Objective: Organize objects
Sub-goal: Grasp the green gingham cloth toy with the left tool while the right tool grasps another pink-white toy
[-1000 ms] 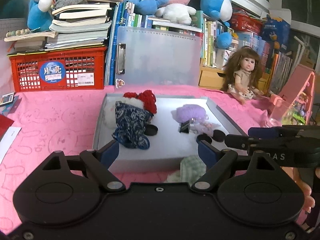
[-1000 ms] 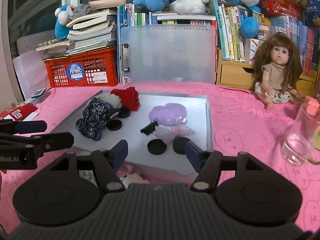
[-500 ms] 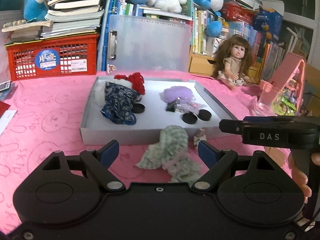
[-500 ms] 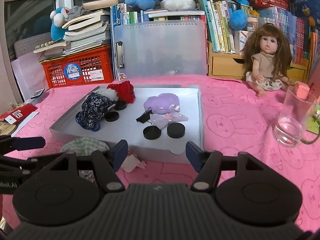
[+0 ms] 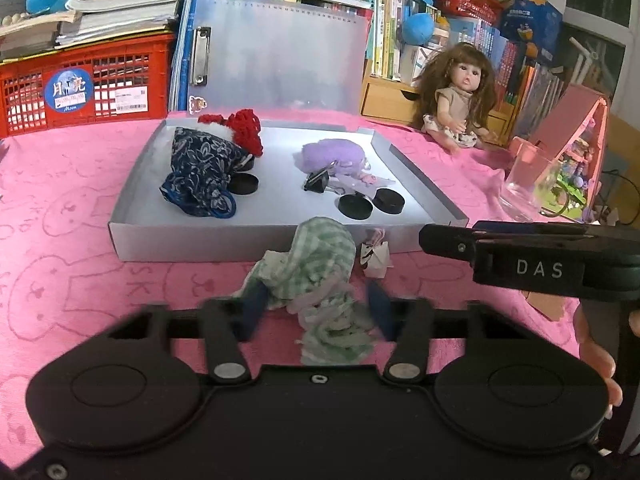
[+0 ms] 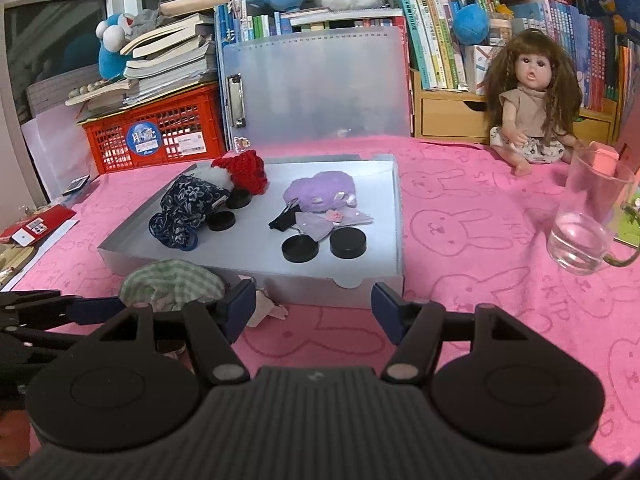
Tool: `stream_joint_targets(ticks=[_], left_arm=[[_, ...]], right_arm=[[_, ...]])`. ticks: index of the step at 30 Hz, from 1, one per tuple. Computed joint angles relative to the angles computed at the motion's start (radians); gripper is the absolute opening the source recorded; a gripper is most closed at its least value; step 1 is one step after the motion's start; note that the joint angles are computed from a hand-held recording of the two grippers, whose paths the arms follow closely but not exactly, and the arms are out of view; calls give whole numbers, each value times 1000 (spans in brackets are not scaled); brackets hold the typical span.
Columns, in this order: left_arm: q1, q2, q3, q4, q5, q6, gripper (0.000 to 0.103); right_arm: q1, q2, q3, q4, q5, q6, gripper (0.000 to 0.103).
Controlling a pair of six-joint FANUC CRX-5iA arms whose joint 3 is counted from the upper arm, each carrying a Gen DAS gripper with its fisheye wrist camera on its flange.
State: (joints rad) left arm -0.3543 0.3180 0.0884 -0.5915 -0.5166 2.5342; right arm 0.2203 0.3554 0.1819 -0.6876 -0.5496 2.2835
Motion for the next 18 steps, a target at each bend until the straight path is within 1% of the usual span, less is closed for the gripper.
stream_joint_targets(ticks=[1, 2, 5, 7, 11, 14, 18], left_arm=[[-1, 0, 0, -3, 3, 4, 29], [-5, -2, 3, -19, 1, 17, 29], [-36, -9, 16, -118, -28, 83, 28], [-48, -17, 19, -162, -47, 117, 28], [-42, -36, 10, -174, -59, 145, 28], [-42, -44, 6, -192, -73, 168, 29], [-34, -50, -4, -188, -76, 177, 29]], right_arm=[[0, 2, 1, 0, 0, 3, 76], [1, 4, 3, 4, -2, -1, 76], [0, 11, 11, 0, -15, 2, 76], [-3, 14, 15, -12, -25, 18, 76], [-1, 18, 21, -34, -50, 59, 76], [12, 22, 22, -25, -54, 66, 76], [29, 25, 20, -7, -47, 62, 76]])
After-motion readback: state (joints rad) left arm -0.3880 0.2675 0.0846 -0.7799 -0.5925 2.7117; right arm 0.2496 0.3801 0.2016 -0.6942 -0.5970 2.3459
